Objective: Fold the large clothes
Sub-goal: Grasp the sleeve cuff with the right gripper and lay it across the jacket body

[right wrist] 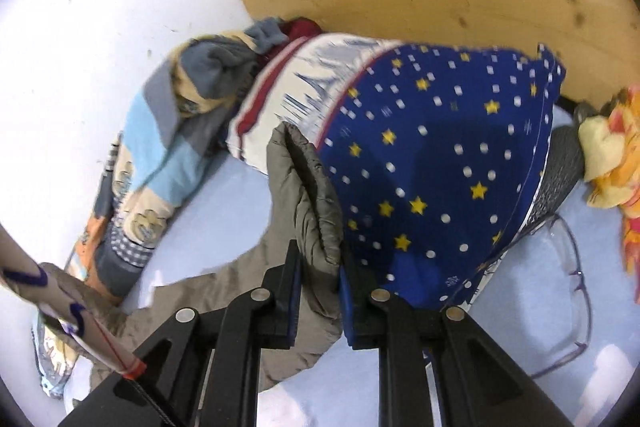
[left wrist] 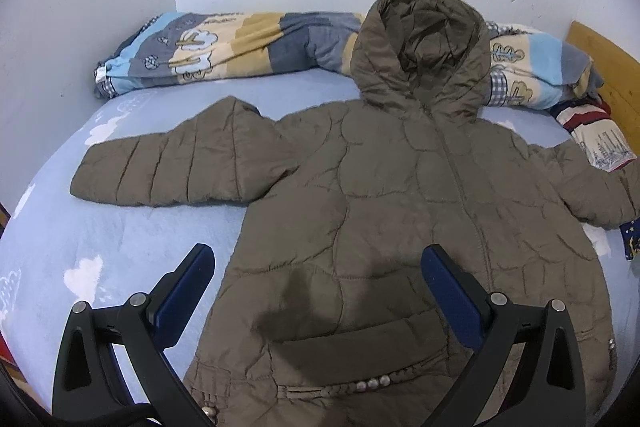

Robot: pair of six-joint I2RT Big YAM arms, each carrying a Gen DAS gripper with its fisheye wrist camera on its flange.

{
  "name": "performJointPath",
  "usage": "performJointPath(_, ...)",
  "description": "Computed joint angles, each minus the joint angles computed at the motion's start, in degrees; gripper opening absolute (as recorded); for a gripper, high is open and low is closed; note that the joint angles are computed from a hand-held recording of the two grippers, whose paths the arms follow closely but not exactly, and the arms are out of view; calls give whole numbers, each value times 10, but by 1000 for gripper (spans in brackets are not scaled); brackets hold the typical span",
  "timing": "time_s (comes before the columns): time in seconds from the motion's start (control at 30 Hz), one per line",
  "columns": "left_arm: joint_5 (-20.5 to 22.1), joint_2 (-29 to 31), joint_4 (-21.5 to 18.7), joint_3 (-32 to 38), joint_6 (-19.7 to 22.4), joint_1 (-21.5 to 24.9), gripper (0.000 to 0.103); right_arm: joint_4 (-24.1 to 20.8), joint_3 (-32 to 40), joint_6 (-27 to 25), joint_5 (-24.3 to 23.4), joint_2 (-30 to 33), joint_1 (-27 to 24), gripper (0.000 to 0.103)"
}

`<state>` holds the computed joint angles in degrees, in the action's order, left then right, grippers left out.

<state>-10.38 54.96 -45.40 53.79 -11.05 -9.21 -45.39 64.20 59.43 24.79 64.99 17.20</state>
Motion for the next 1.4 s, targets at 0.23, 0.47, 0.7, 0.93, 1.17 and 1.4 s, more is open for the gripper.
performJointPath(0.23, 2, -19, 3, 4, -3, -1, 103, -61, 118, 2, 67, 17, 80, 18)
performJointPath(0.47, 4, -45, 6, 0, 0, 9, 103, -93, 295, -42, 130, 102, 193, 18)
performJointPath(0.7, 10, -63, 3, -3, 1, 31, 103, -96, 466, -100, 113, 230, 281, 17)
performJointPath(0.93, 32, -66, -4, -4, -2, 66, 103, -93, 594, -118, 54, 364, 323, 17)
performJointPath(1.17, 32, -55, -10, -3, -16, 86, 103, -108, 729, -110, -31, 516, 338, 17)
performJointPath(1.4, 32, -37, -14, -2, -27, 95, 103, -163, 888, -94, -102, 673, 332, 17)
